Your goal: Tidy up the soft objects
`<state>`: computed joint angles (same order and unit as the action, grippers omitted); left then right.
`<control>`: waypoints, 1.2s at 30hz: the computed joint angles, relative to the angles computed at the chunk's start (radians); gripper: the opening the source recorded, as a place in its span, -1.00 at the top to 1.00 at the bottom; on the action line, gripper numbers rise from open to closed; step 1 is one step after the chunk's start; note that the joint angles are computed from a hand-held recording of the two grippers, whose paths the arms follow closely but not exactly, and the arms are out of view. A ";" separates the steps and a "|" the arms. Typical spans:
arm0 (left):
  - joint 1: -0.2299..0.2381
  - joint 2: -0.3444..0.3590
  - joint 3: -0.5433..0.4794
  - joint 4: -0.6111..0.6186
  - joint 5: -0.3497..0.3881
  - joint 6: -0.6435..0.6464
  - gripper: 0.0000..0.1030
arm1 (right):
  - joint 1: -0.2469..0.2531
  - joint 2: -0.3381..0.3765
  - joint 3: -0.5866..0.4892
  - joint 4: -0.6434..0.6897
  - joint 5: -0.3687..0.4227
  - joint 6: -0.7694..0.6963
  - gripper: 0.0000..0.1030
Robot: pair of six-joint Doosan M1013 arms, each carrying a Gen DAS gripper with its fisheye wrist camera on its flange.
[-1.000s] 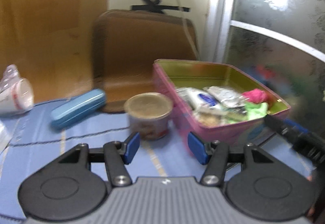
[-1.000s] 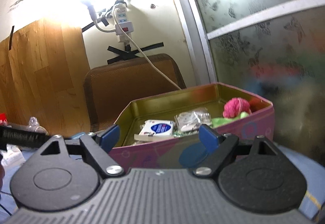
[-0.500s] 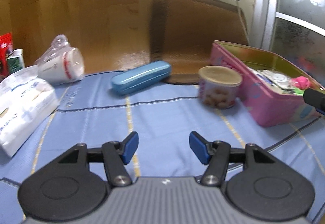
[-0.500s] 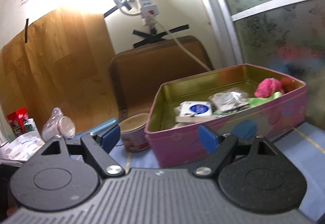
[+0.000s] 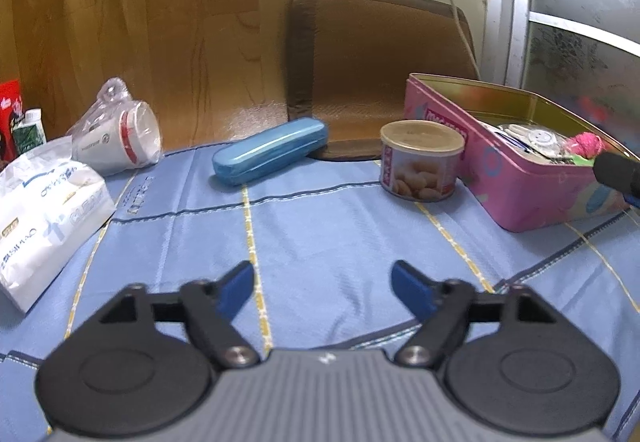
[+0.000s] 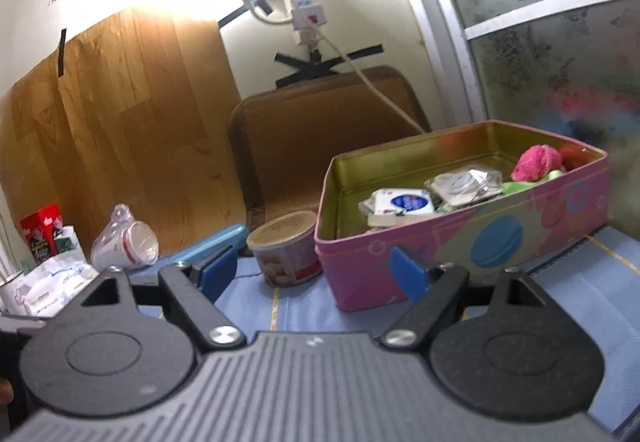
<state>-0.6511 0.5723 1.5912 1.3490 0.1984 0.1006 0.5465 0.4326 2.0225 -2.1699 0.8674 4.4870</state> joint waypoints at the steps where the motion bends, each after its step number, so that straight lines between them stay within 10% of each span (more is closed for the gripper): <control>1: -0.003 0.000 -0.001 -0.014 0.001 0.021 -0.56 | 0.001 0.000 0.002 0.002 0.007 0.009 -0.68; 10: -0.027 0.003 -0.015 -0.167 0.006 0.205 -1.00 | -0.009 0.001 0.018 0.004 -0.014 0.082 -0.69; 19: -0.044 0.012 -0.055 -0.518 0.067 0.566 -0.99 | -0.016 -0.001 0.029 0.001 -0.025 0.133 -0.69; 36: -0.057 0.016 -0.066 -0.538 0.111 0.607 -0.99 | -0.016 -0.001 0.032 -0.001 -0.029 0.156 -0.70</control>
